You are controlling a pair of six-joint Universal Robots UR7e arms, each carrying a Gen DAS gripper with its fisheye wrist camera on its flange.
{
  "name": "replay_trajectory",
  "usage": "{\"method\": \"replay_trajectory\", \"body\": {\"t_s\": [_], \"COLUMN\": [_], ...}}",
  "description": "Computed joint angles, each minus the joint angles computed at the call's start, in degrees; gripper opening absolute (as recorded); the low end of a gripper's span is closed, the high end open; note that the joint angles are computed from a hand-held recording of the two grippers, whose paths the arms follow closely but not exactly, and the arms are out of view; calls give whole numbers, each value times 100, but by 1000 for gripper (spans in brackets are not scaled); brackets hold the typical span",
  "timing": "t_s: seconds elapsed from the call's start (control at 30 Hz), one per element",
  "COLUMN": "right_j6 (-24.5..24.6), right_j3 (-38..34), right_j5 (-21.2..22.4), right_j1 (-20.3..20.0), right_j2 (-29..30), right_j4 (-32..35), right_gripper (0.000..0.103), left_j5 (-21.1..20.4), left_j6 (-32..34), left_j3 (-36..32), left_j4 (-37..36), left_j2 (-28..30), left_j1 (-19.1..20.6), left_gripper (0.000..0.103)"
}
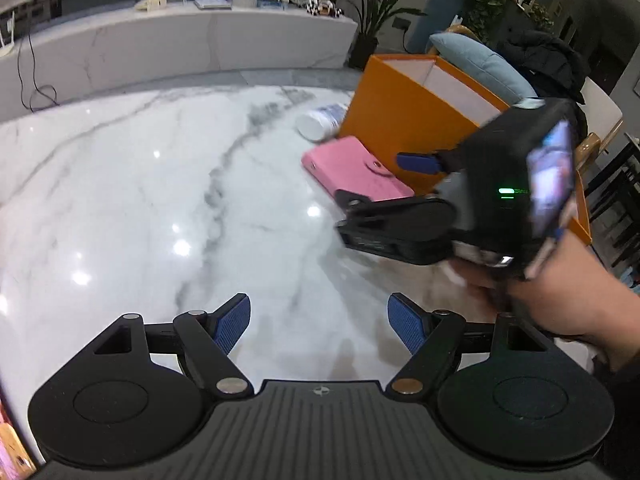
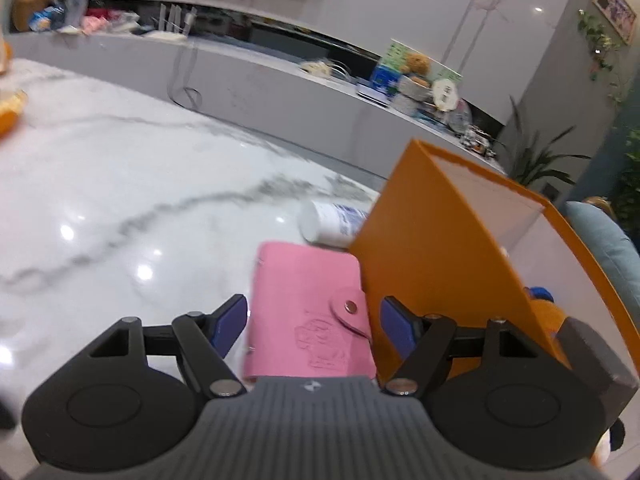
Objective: Organize objects
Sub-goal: 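Move the left tool to the pink wallet while the right tool approaches the white lotion tube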
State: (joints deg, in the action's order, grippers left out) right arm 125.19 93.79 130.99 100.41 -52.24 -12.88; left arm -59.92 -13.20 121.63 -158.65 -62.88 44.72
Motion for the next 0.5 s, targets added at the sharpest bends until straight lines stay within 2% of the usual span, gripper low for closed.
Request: {"method": "replay_trajectory", "body": {"t_s": [0.07, 0.13, 0.17, 0.23, 0.33, 0.4, 0.5], "right_j6": [313, 1221, 1462, 1519, 1411, 1369, 1843], "right_j3": [-102, -351, -428, -481, -407, -391, -587], "right_j5": [110, 0, -50, -274, -868, -1095, -1918], "right_j1": [-25, -82, -85, -97, -123, -125, -301], "right_j2": [111, 163, 188, 208, 153, 109, -12], "right_j4": [77, 645, 851, 1118, 1524, 1769, 2763], "right_gripper": [75, 76, 79, 81, 80, 72, 68], "left_j5": [111, 154, 153, 153, 213, 361, 361], "left_j6": [13, -14, -51, -118, -155, -145, -153], "left_j3": [14, 21, 26, 40, 25, 35, 44], "left_j4": [-49, -127, -172, -257, -226, -243, -338], "left_j2": [-1, -40, -69, -120, -166, -188, -256], "left_j1": [-30, -34, -29, -23, -34, -52, 7], "left_gripper": [89, 89, 89, 89, 90, 90, 90]}}
